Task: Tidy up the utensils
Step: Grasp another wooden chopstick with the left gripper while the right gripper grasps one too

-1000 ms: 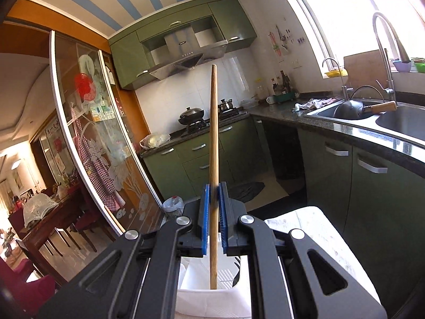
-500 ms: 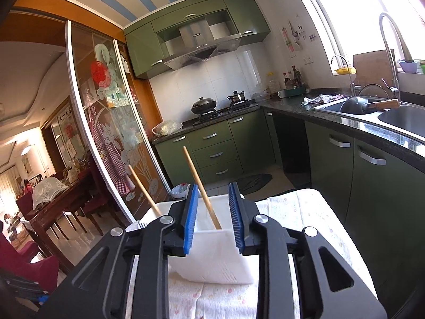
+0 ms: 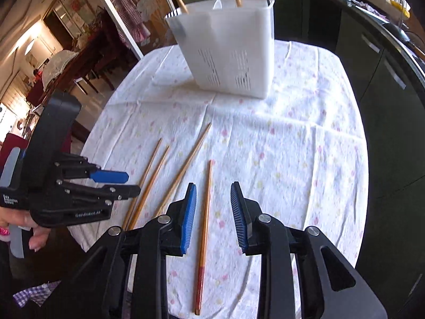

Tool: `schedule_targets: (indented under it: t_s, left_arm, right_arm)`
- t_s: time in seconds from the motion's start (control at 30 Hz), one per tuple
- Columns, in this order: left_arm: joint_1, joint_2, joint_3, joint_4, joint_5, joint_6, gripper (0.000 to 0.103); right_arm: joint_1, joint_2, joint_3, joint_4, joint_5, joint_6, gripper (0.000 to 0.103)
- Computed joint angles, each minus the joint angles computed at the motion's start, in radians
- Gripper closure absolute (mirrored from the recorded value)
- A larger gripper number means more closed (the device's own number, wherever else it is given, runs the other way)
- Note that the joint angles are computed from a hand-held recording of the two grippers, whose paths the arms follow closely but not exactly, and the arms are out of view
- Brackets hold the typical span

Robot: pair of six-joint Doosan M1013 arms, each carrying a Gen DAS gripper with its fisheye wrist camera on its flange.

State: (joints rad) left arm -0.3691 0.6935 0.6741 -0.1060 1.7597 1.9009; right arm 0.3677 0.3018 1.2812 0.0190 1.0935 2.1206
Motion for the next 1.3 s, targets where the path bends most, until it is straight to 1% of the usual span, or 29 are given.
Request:
schedule_targets:
  t_s: [0.03, 0.13, 0.17, 0.23, 0.33, 0.47, 0.5, 0.6, 0.7, 0.8, 0.87, 0.97, 1.13, 1.2, 1.3]
  left_arm:
    - [0.001, 0.010, -0.012, 0.000, 0.015, -0.020, 0.076]
    - [0.002, 0.032, -0.038, -0.002, 0.044, -0.048, 0.081]
    - [0.001, 0.035, -0.040, 0.004, 0.045, -0.047, 0.082]
    - [-0.003, 0.040, -0.045, 0.031, 0.038, -0.040, 0.089]
    - [-0.006, 0.047, -0.051, 0.057, 0.034, -0.040, 0.089]
    - [-0.006, 0.063, -0.067, 0.058, 0.068, -0.044, 0.089]
    - [-0.010, 0.058, -0.054, 0.060, 0.055, -0.041, 0.089]
    - [-0.017, 0.074, -0.077, 0.070, 0.069, -0.040, 0.089]
    - [-0.030, 0.068, -0.061, 0.100, 0.049, -0.041, 0.096]
    - [-0.033, 0.077, -0.081, 0.098, 0.064, -0.052, 0.097]
    - [-0.027, 0.083, -0.090, 0.085, 0.072, -0.065, 0.097]
    - [-0.006, 0.085, -0.100, 0.054, 0.066, -0.071, 0.097]
    - [0.020, 0.085, -0.127, 0.015, 0.061, -0.073, 0.097]
    - [0.031, 0.086, -0.140, 0.005, 0.061, -0.071, 0.097]
    - [0.043, 0.086, -0.153, -0.009, 0.053, -0.074, 0.097]
  right_arm:
    - [0.002, 0.006, -0.003, 0.007, 0.014, -0.009, 0.081]
    - [-0.001, 0.021, -0.010, 0.037, 0.030, -0.019, 0.081]
    - [-0.004, 0.026, -0.013, 0.039, 0.031, -0.024, 0.081]
    - [-0.005, 0.029, -0.019, 0.043, 0.034, -0.023, 0.081]
    - [-0.008, 0.035, -0.032, 0.050, 0.044, -0.034, 0.082]
    - [-0.016, 0.045, -0.052, 0.068, 0.069, -0.042, 0.081]
    - [-0.016, 0.049, -0.057, 0.063, 0.075, -0.038, 0.082]
    - [-0.019, 0.068, -0.080, 0.089, 0.099, -0.041, 0.082]
    - [-0.028, 0.103, -0.122, 0.147, 0.141, -0.049, 0.081]
    - [-0.036, 0.146, -0.178, 0.183, 0.201, -0.045, 0.081]
    - [-0.044, 0.174, -0.210, 0.222, 0.237, -0.034, 0.081]
    - [-0.053, 0.209, -0.250, 0.243, 0.278, 0.003, 0.081]
    - [-0.048, 0.260, -0.325, 0.210, 0.335, 0.032, 0.081]
    - [-0.045, 0.274, -0.344, 0.203, 0.346, 0.043, 0.081]
    - [-0.038, 0.311, -0.400, 0.180, 0.387, 0.050, 0.081]
